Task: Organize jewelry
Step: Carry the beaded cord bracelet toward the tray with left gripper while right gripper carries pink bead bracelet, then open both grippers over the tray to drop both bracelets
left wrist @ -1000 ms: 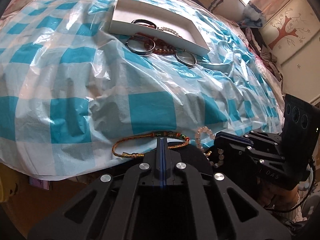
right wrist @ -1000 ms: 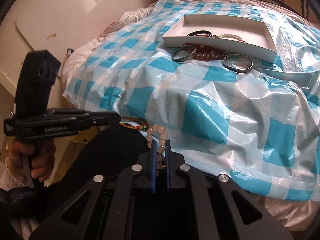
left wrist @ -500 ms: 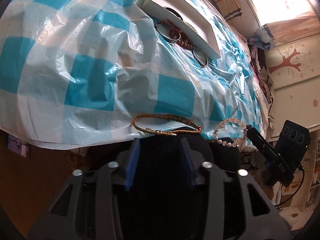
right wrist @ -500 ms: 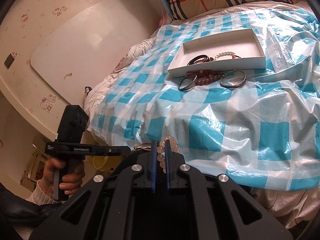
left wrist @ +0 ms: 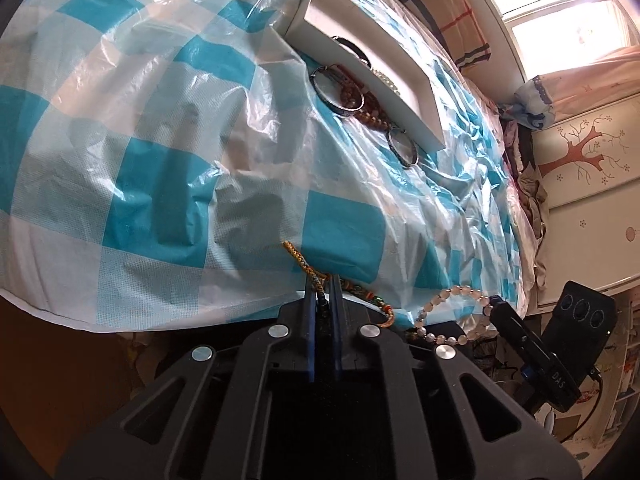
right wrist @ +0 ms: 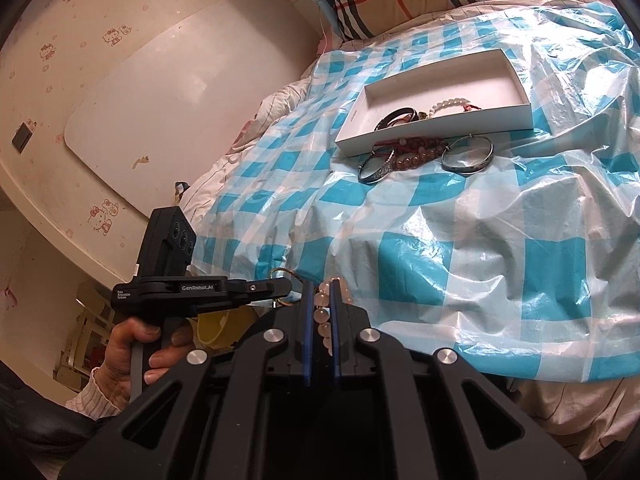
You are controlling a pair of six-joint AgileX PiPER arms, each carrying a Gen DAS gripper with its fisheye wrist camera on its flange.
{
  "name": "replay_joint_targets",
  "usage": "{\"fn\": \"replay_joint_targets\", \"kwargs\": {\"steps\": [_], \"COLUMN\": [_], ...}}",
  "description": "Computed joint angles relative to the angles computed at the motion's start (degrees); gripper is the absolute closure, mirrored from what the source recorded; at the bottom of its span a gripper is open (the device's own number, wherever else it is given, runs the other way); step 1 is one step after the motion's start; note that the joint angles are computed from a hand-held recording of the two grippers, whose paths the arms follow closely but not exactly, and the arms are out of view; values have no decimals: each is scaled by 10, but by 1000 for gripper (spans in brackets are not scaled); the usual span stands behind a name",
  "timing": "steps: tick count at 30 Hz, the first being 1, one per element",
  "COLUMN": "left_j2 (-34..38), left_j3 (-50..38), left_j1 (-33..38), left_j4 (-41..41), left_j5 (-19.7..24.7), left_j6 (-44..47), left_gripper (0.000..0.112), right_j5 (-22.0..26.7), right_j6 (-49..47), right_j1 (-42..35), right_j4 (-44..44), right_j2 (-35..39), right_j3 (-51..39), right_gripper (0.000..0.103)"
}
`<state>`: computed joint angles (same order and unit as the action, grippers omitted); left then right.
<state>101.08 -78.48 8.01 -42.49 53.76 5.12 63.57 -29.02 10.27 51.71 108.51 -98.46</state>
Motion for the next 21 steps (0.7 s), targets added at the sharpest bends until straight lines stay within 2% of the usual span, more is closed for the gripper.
{"fn": "replay_joint_targets", "kwargs": {"steps": [6,11,16,21], "left_j2": [-34,-59,-72,-56], "left_j3": [-32,-74,-124,-187], "left_j1": [13,-3,-46,-96], "left_j4": [-15,10,73,157], "left_j5": [21,19,-4,-25], "left_j6": [12,8,-14,-51], "left_gripper": [107,107,107,107], "right_j5": [-4,-12,-15,-12], "right_j6": [-14,-36,-43,-40], "right_j1": [-16,-31,-40,-49], "right_j4": [33,77,114,142], "right_j2": [-11,-31,-32,-9], "right_j3": [10,13,-9,-50], "right_gripper": [95,95,95,95]}}
